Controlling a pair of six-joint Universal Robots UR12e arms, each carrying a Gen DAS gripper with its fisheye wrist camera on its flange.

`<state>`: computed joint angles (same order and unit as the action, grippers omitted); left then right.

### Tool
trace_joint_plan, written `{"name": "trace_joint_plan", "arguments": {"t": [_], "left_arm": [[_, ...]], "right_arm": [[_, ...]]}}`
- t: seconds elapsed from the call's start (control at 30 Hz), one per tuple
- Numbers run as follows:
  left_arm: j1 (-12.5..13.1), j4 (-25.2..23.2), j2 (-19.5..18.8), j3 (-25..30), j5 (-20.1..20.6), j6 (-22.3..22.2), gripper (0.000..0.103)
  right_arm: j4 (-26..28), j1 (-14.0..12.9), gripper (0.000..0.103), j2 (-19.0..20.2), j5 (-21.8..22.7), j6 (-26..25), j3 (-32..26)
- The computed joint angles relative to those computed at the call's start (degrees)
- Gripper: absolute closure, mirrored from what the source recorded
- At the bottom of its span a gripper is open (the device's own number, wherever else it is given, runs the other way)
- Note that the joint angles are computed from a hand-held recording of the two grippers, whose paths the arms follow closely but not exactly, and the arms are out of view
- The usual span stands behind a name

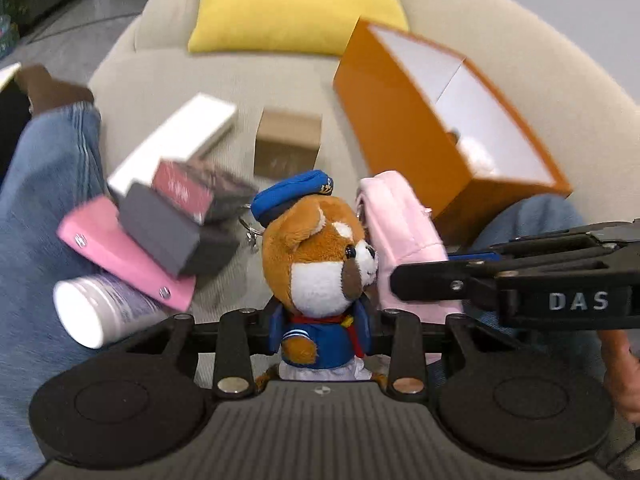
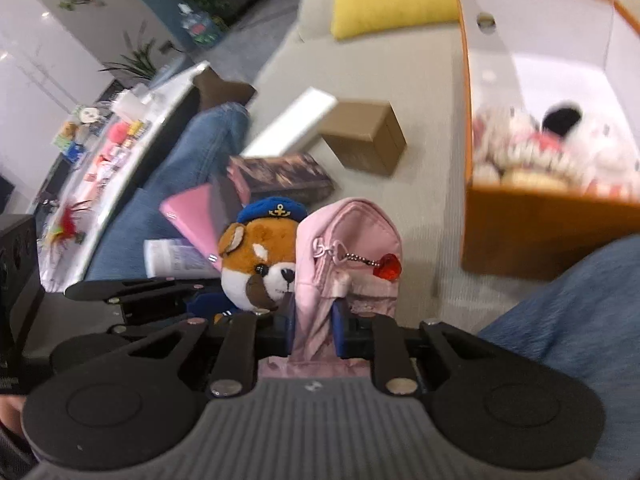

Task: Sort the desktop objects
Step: 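Carry raccoon with left tool while right tool carries pink backpack to box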

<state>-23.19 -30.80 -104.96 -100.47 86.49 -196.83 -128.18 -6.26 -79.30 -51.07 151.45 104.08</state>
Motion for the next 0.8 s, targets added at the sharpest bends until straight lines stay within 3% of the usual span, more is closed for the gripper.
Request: {"name": "trace_joint_plan", "arguments": {"t": [0.13,0.33,0.6,0.7,0.8], "left_arm": [[-0.26,1.94,1.1,1.31,-0.82,1.41,0.063],[-0.16,4.17,-0.52,6.71,-7.07,1.63,0.063],[-0.52,3.47,-7.98,17.14,-16.03,-0.98,0.063],[-0.61,1.86,-11.71,21.48,-19.39,-3.0,0.063],[-0.51,-0.46,-15.46,25.51,-22.89,-4.67,0.063]], "right_arm": [[4.01,-2.47,0.084,-1.63,4.17,-4.3,-1.8],[8.1,-6.07,0.084,-3.17,7.11,-8.13,-5.91],[5.52,-8.96,0.084,-2.14,3.51,-7.84,-10.79],[7.23,-9.84,0.084,-0.01,2.16,-6.68,-13.63],[12.39,-10.78,0.084,2.79,1.61,-6.74,-17.24]]}}
